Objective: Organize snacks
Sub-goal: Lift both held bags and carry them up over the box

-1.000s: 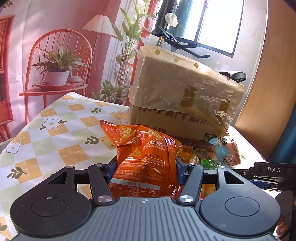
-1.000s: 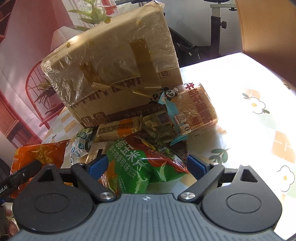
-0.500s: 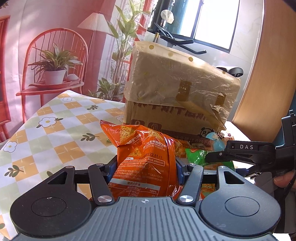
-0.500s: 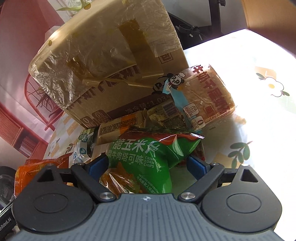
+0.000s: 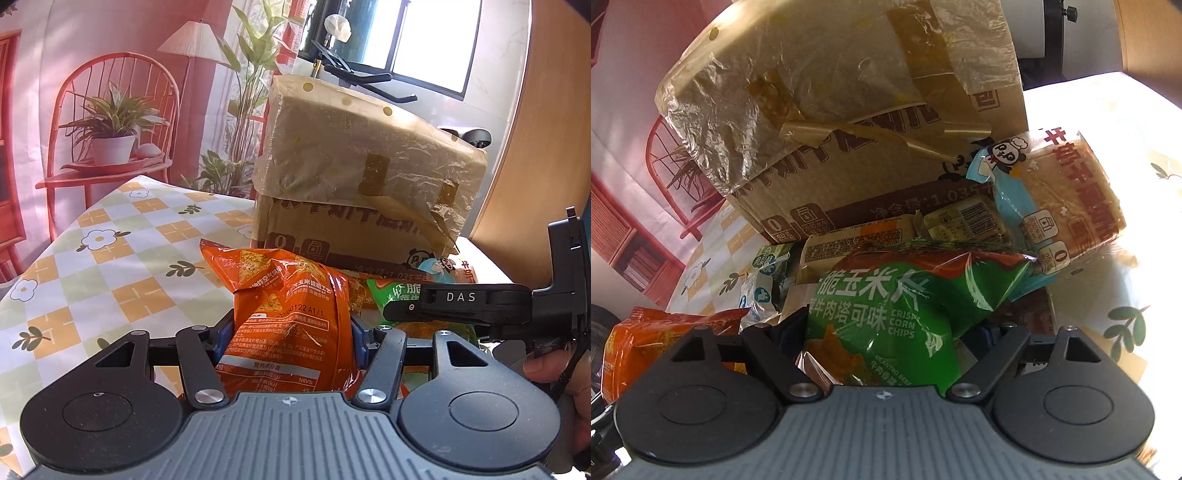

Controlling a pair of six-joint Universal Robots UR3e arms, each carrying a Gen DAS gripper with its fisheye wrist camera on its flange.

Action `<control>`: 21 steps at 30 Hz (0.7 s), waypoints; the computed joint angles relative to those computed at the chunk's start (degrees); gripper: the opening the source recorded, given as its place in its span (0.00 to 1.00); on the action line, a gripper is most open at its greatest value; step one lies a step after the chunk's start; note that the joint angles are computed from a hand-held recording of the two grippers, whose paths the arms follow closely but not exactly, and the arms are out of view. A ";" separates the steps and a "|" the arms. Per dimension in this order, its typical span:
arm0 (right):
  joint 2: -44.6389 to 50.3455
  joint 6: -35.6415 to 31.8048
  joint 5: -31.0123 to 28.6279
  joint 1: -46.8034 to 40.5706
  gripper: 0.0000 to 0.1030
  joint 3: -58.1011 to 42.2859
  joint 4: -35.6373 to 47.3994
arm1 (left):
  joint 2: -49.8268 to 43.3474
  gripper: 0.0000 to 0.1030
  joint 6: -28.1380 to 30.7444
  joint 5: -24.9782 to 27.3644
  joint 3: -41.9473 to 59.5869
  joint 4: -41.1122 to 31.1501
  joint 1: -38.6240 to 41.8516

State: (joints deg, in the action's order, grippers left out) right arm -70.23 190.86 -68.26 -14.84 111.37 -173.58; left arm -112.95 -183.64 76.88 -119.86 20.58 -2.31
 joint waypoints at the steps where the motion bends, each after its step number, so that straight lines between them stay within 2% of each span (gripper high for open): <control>1: -0.71 -0.74 -0.19 0.05 0.75 0.77 -0.77 | -0.02 0.59 0.06 0.08 0.22 -0.19 -0.09; 11: -9.81 -6.76 1.26 -2.02 0.73 8.37 -3.66 | 1.78 0.59 1.04 2.14 1.87 -1.46 -2.17; 21: -14.47 -9.71 1.67 -3.36 0.73 8.05 -3.35 | 3.63 0.59 2.19 4.97 8.01 -5.65 -4.31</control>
State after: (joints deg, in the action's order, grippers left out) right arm -84.70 181.15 -66.59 -18.20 119.42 -176.93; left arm -109.32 -181.45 81.85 -111.85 14.93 -6.62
